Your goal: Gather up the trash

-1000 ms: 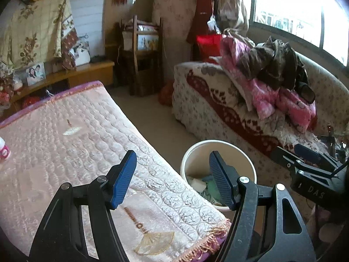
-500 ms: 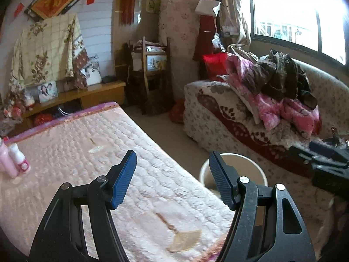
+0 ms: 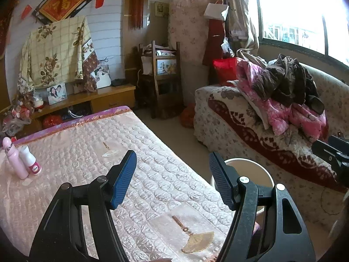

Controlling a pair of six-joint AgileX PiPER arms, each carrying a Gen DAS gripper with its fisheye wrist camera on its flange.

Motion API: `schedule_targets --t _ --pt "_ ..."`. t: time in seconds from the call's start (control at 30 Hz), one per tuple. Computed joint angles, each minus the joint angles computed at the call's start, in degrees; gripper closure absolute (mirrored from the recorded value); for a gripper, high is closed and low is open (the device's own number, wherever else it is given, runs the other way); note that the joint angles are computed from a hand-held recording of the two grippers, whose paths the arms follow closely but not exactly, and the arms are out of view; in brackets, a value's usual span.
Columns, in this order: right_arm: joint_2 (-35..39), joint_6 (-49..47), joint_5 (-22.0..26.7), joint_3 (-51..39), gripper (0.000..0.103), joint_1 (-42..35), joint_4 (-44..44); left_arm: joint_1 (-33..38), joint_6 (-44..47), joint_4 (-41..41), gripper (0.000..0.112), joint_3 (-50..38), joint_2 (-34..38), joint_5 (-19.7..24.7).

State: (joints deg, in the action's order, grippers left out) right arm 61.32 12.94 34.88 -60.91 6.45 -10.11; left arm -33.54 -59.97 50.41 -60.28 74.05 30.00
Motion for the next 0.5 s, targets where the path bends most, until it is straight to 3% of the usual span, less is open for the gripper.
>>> schedule_targets --t 0.23,0.5 --pt "0.06 -2.78 -2.24 0.82 0.017 -3.73 5.87 -3.07 -2.93 2.57 0.044 0.96 -1.04 0.7" --pt "-0.59 6.02 -2.55 1.96 0.017 0.56 -4.1 -0.49 0.82 -3.37 0.044 1.08 -0.83 -1.68"
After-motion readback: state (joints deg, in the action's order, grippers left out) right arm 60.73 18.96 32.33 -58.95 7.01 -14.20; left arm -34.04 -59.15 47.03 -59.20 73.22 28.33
